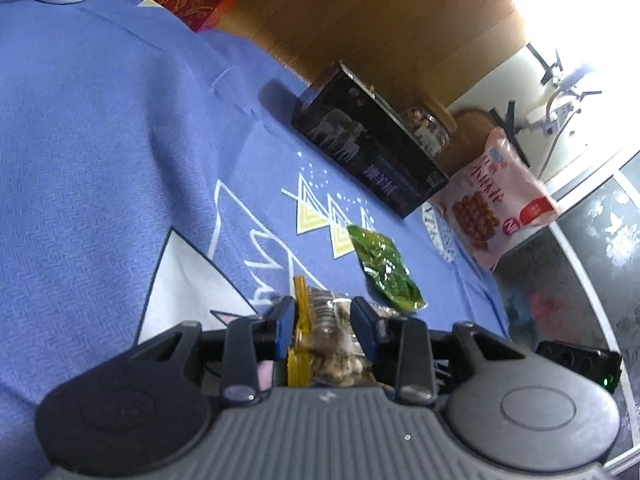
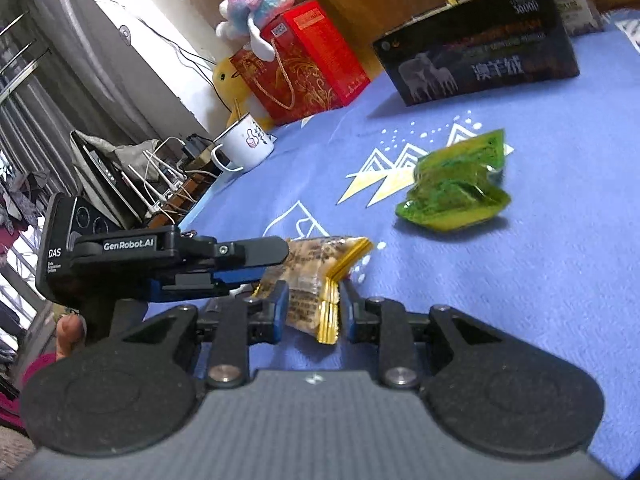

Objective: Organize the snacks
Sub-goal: 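Lift the gold-ended nut packet with the left gripper over the tin box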

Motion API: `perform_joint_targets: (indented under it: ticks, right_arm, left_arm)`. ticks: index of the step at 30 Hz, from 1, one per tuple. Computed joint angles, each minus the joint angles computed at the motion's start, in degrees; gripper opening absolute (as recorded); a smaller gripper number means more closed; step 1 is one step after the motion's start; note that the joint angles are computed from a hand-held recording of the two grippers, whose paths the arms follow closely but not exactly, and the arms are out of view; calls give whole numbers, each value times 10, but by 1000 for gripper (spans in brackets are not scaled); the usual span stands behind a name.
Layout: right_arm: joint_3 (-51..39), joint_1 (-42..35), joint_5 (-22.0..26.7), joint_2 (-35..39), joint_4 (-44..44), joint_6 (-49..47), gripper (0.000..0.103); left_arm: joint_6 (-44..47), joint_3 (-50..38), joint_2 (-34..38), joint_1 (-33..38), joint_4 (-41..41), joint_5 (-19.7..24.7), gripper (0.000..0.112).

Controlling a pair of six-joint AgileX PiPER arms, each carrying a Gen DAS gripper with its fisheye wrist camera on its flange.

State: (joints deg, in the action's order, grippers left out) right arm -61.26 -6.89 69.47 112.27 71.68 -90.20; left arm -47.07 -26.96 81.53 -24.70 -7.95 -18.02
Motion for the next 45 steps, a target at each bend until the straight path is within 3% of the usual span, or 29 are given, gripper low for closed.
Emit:
perform_joint_targets:
  ticks: [4, 8, 10, 16, 32, 37, 45]
  right_arm:
    - [34, 9, -32, -25, 21, -54, 31]
    - [60, 13, -56, -40, 39, -100, 32]
    - [69, 16, -66, -46, 48, -120, 32]
    - [82, 22, -81, -53, 62, -141, 32]
    - [72, 25, -79, -50, 51, -127, 32]
    - [74, 23, -77, -54, 49, -128, 30]
    - [58, 2, -42, -44, 61, -124, 28]
  left_arm:
    - [12, 45, 16, -19, -36, -102, 31]
    - [168, 64, 45, -98, -193, -195, 30]
    - [200, 62, 48, -116, -230, -205, 30]
    - [211, 68, 52, -126, -237, -226, 30]
    - [213, 69, 52, -135, -244, -230, 30]
    - [195, 65, 38, -118, -221, -197, 29]
    - [319, 6, 10, -115, -304, -116, 29]
